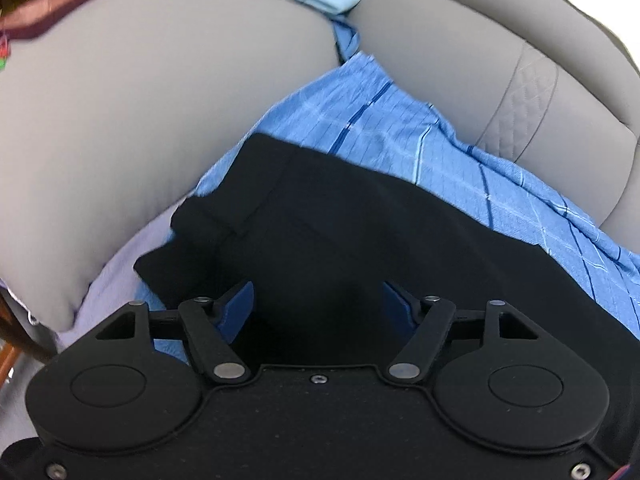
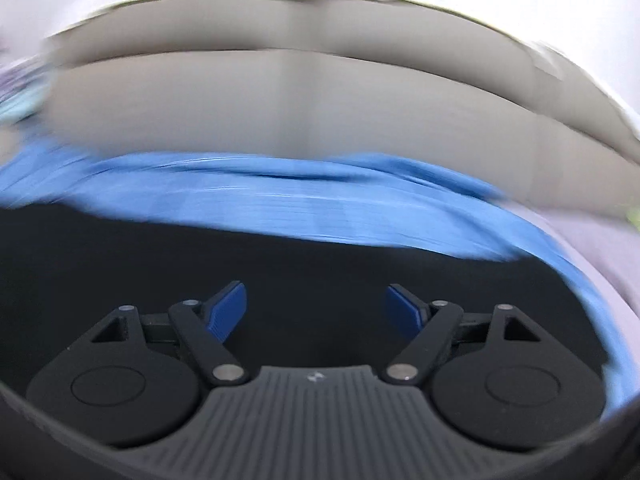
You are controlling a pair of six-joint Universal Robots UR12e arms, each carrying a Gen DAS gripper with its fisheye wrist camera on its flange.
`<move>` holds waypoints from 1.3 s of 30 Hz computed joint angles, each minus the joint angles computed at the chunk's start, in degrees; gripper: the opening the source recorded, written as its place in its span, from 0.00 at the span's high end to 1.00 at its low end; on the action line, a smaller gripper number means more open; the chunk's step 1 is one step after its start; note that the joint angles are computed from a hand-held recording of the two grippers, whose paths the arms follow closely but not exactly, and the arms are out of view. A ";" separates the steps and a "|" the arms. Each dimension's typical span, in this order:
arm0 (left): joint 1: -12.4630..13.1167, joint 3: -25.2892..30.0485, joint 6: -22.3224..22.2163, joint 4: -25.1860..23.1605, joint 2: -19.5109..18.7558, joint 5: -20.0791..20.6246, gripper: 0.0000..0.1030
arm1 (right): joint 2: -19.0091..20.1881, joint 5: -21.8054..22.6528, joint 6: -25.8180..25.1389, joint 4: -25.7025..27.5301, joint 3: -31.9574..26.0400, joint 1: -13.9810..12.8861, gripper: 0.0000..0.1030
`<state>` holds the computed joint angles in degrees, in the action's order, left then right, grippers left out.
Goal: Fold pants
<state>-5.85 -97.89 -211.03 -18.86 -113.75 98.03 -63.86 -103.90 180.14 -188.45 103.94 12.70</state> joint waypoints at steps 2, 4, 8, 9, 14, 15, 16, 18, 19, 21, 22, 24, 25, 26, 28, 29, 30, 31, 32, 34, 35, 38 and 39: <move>0.70 -0.72 0.15 0.30 0.22 -1.50 0.39 | 1.85 5.03 -6.49 -1.44 -1.33 2.07 0.17; 1.63 -1.60 0.23 0.82 0.70 -4.08 0.52 | 3.20 8.71 -12.04 -2.28 -2.35 4.01 0.17; 3.77 -3.40 2.67 0.84 1.78 -12.40 0.83 | 5.24 15.13 -20.26 -2.85 -4.00 7.16 0.17; 4.04 -3.66 3.23 0.89 1.86 -13.60 0.81 | 5.54 15.96 -21.29 -2.62 -4.33 7.65 0.17; 4.83 -4.22 -0.01 3.12 1.20 -13.67 0.67 | 7.13 18.32 -24.95 -1.40 -6.20 9.67 0.17; 4.98 -4.43 -1.28 4.05 1.06 -13.14 0.65 | 7.35 18.37 -25.20 -1.38 -6.43 9.87 0.17; 5.18 -4.42 -2.35 4.83 0.79 -12.85 0.64 | 7.54 18.04 -25.40 -1.30 -6.74 10.20 0.17; 5.79 -4.66 -4.48 6.99 0.31 -13.32 0.63 | 7.93 17.68 -25.48 -1.26 -7.14 10.60 0.18; 6.07 -4.64 -5.41 7.78 0.05 -13.74 0.63 | 8.16 17.77 -25.25 -1.02 -7.47 10.69 0.18; 6.51 -4.59 -7.73 9.50 -0.55 -14.31 0.62 | 8.68 17.79 -24.59 -0.81 -7.97 10.88 0.18; 6.58 -4.43 -8.72 10.23 -0.94 -14.13 0.62 | 9.11 17.60 -24.31 -0.58 -8.53 11.08 0.19; 6.42 -3.88 -9.96 11.11 -1.66 -13.07 0.61 | 9.47 17.16 -23.61 -1.06 -8.81 11.29 0.20; 6.34 -3.73 -10.40 11.68 -1.93 -12.66 0.61 | 9.66 16.97 -23.13 -1.30 -9.05 11.37 0.20; 6.22 -3.45 -10.87 11.98 -2.23 -12.34 0.59 | 9.98 16.61 -22.67 -1.62 -9.43 11.53 0.21; 6.26 -3.39 -12.08 13.29 -2.58 -12.58 0.55 | 10.58 16.02 -21.86 -1.96 -10.19 11.79 0.21; 6.37 -3.47 -13.17 14.15 -2.72 -12.90 0.52 | 10.82 15.83 -21.45 -2.25 -10.49 11.87 0.22; 6.54 -3.76 -14.18 14.97 -2.68 -13.39 0.50 | 11.06 15.62 -21.17 -2.45 -10.81 11.97 0.22; 6.73 -4.12 -15.17 15.74 -2.57 -13.93 0.49 | 11.28 15.47 -20.97 -2.48 -11.13 12.07 0.23; 6.89 -4.29 -15.98 16.35 -2.59 -14.29 0.47 | 11.40 15.51 -20.84 -2.59 -11.23 12.11 0.24; 7.11 -4.42 -17.07 17.15 -2.73 -14.71 0.45 | 11.60 15.77 -20.67 -2.61 -11.49 12.20 0.24; 7.21 -4.45 -17.88 17.57 -2.84 -14.88 0.44 | 11.68 15.95 -20.68 -2.59 -11.56 12.22 0.24; 7.04 -3.95 -18.35 17.69 -3.32 -14.13 0.46 | 12.09 16.29 -20.22 -1.87 -12.04 12.32 0.28; 6.71 -3.52 -17.16 16.86 -3.41 -12.99 0.62 | 12.21 16.57 -19.67 -1.44 -12.24 12.29 0.30</move>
